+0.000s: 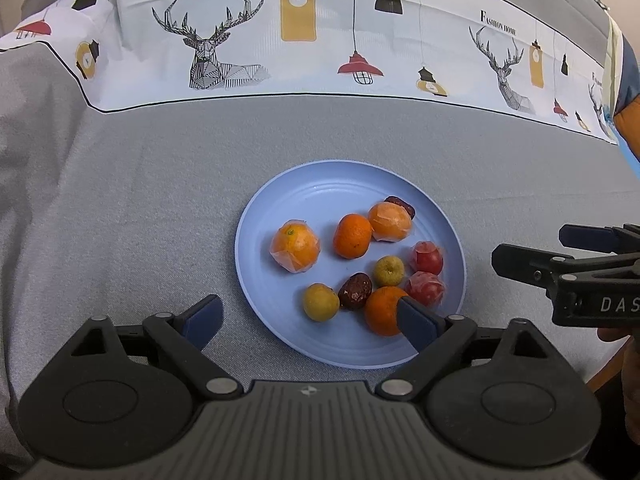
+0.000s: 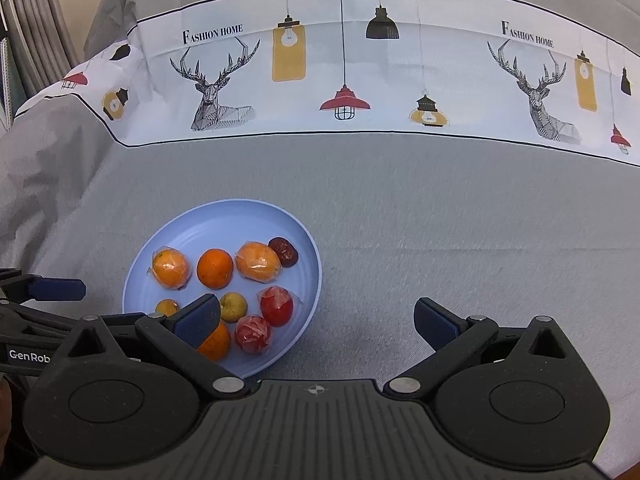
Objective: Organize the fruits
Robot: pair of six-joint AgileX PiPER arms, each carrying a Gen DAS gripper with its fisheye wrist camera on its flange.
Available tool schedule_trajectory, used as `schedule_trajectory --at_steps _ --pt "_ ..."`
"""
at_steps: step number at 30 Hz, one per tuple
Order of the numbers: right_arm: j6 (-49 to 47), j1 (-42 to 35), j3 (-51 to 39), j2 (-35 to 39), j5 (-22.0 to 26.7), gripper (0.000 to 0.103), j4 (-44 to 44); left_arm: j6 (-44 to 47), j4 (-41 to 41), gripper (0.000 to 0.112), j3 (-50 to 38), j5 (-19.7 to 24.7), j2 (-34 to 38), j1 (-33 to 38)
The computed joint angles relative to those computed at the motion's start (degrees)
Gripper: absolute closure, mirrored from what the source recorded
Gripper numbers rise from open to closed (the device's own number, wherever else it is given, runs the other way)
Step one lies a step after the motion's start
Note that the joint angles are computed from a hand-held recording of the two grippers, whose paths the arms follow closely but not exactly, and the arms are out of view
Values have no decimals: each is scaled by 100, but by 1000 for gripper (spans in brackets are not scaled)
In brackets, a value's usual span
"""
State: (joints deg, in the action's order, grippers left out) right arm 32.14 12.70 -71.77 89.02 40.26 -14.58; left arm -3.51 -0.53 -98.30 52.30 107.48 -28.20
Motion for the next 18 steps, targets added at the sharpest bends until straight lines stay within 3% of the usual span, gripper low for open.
schedule_trajectory --at_steps 18 --pt "7 25 -2 37 14 1 -7 -21 54 10 18 -1 9 -42"
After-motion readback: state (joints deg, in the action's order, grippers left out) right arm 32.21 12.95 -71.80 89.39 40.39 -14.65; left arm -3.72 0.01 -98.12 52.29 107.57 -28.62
